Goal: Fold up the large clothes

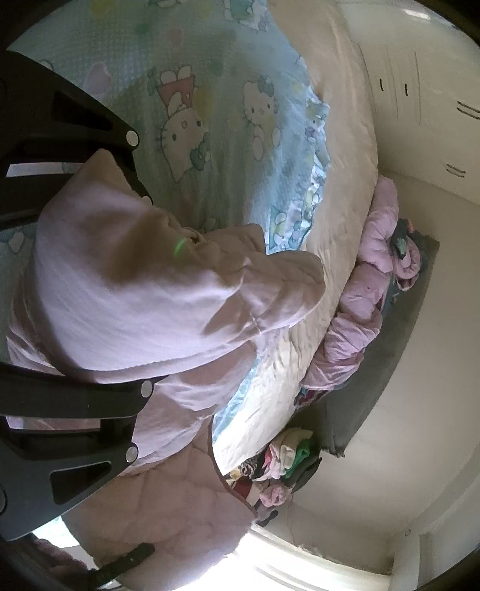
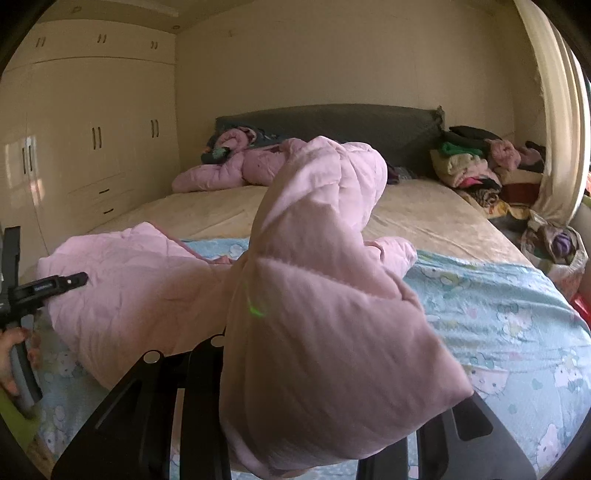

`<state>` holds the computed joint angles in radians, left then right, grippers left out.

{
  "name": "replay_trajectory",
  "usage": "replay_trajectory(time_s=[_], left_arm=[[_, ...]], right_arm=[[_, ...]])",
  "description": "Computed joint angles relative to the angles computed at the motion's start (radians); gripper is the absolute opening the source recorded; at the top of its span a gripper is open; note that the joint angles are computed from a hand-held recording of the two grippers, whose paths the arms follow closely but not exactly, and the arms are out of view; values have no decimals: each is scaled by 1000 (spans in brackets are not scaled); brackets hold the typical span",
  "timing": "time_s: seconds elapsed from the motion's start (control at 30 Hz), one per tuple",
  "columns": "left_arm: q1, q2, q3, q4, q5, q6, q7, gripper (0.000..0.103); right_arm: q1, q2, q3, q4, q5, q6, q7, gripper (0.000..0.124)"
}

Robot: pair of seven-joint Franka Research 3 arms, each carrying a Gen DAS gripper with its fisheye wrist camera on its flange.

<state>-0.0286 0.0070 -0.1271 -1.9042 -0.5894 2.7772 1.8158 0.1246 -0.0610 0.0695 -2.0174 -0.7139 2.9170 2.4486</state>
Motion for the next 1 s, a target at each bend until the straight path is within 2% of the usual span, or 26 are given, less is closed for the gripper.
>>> replay_trajectory(time_s=[0.1, 0.27, 0.4, 0.67, 0.9, 1.0], left_arm=[[-3, -2, -1, -3, 44, 2, -29, 37], [-9, 14, -6, 12, 157, 6, -101, 38], [-5, 36, -10, 31, 237, -4, -151, 39], [-8, 75, -21, 58, 414, 7, -242, 42], [5, 78, -33, 58, 429, 8, -248, 42], [6, 77, -34, 56, 428, 7, -248, 42]], right_arm=[[-3, -9, -5, -16, 39, -12, 4, 30], [-28, -48, 6, -91, 49, -29, 92, 30], [-51, -82, 12, -169, 123, -46, 108, 30], [-90, -111, 61, -247, 146, -83, 144, 30], [-79, -107, 59, -249, 154, -121, 153, 33], [-68, -102, 53, -230, 176, -155, 129, 38]])
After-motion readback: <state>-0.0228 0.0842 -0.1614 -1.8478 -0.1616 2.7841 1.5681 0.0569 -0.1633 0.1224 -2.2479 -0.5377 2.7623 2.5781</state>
